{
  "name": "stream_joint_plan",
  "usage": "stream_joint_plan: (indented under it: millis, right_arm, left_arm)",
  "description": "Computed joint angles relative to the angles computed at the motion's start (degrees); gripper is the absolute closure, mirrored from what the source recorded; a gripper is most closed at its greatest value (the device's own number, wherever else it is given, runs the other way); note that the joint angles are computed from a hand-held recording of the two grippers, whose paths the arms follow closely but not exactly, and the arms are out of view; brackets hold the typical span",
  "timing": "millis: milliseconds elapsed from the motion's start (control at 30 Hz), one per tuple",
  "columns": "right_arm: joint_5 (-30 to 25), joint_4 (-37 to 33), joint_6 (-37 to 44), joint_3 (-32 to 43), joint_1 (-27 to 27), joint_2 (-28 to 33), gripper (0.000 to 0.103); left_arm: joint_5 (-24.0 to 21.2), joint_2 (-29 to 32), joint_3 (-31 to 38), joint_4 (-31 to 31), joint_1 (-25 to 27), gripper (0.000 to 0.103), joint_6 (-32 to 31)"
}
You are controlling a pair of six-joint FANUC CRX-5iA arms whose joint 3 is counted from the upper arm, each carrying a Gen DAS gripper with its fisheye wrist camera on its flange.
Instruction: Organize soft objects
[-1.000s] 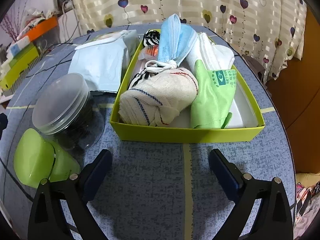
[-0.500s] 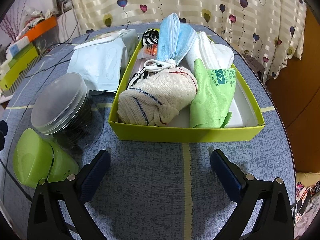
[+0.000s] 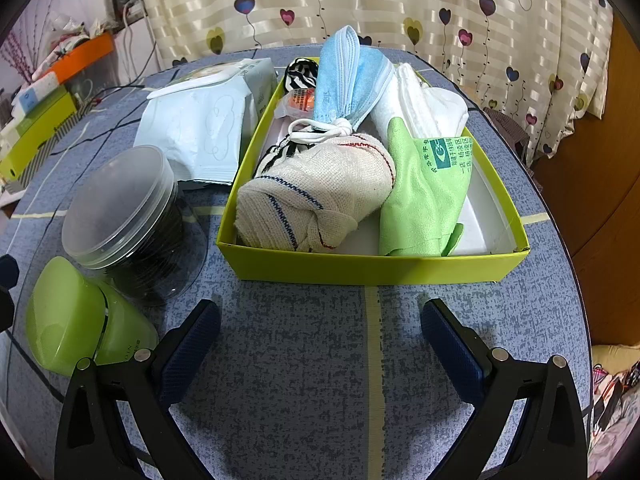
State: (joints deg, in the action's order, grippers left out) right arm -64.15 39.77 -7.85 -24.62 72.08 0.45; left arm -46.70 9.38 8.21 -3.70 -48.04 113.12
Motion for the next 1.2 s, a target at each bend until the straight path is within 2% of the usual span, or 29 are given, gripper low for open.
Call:
stream_joint_plan:
  millis: [100,600,800,933,1200]
  right_arm:
    - [0.0,0.0,0.0,0.0,0.0,0.0,0.001]
    - [0.0,0.0,0.0,0.0,0.0,0.0,0.001]
    - [0.0,0.0,0.0,0.0,0.0,0.0,0.001]
    - [0.0,0.0,0.0,0.0,0.0,0.0,0.001]
    - [0.0,0.0,0.0,0.0,0.0,0.0,0.001]
  left_arm:
    - [-1.2,0.7,2.3,-3.1,-0.8,0.057,1.1]
    - [-1.2,4.8,5.1,5.8,1.2,0.057,-9.2]
    - [-1.8,5.4,5.7,6.0,1.4,0.057,-9.7]
    - [-4.0,6.5,8.2,2.8,0.5,0.057,-7.7]
    - [-4.6,7.2,9.0,3.2,0.6,0.057,-7.7]
